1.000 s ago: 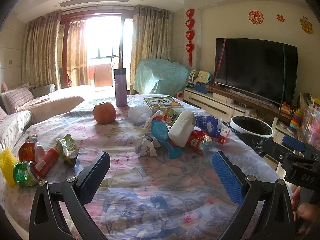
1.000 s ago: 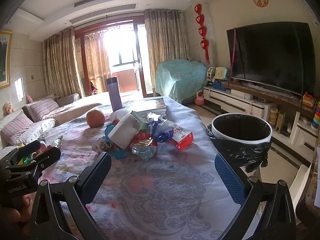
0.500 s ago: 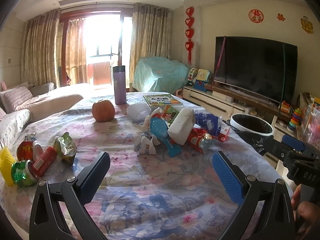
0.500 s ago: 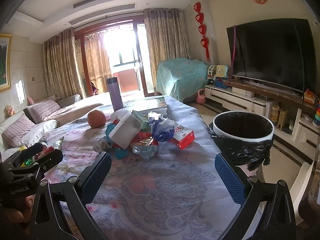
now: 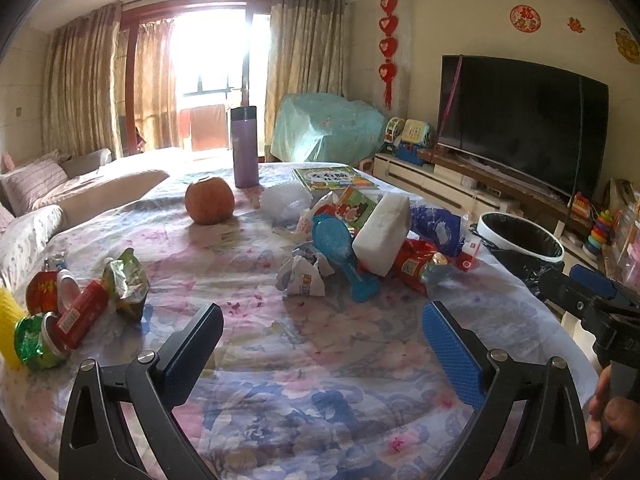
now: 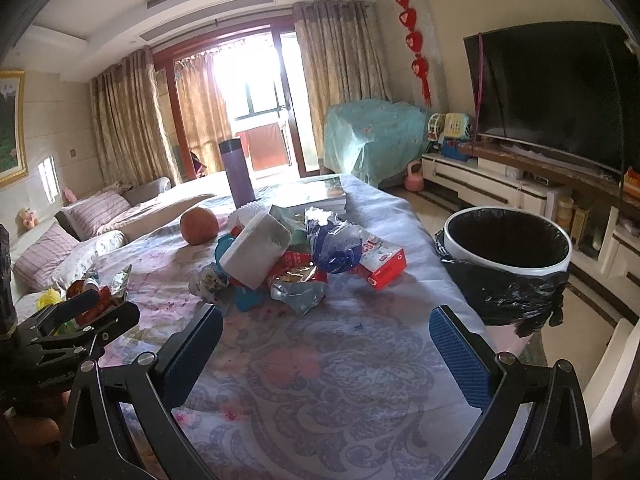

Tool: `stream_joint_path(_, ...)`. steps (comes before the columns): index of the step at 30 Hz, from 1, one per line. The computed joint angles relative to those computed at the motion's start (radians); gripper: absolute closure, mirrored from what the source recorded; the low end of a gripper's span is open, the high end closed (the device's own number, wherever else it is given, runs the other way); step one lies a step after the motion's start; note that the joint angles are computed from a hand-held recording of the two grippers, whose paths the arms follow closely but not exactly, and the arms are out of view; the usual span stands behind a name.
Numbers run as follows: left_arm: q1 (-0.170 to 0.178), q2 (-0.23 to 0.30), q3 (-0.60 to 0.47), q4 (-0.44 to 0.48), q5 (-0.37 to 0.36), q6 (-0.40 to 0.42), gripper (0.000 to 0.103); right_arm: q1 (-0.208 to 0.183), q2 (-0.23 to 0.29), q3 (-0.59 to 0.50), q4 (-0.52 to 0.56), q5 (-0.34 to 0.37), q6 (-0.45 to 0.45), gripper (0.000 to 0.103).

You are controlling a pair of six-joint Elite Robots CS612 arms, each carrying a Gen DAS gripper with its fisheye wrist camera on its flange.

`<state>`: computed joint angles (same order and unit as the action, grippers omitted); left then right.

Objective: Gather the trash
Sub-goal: 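Grasp the white foam block with the left tool while the right tool grasps the blue plastic bag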

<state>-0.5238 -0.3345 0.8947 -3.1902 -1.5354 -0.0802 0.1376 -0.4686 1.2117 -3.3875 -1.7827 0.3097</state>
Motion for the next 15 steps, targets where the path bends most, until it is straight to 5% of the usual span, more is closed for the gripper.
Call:
stream_joint_path(7,-0.001,0.036,-0.093,0.083,-0.013,0.009,0.008,-0.021,0.005,-0.016,0.042,0.034,0.038,0.001)
stream_joint_path(15,-0.001,0.104,-0.252,0.225,-0.034,0.023,0.015,-0.047,0.014,-0.05,0.13,0.083,0.068,0.016)
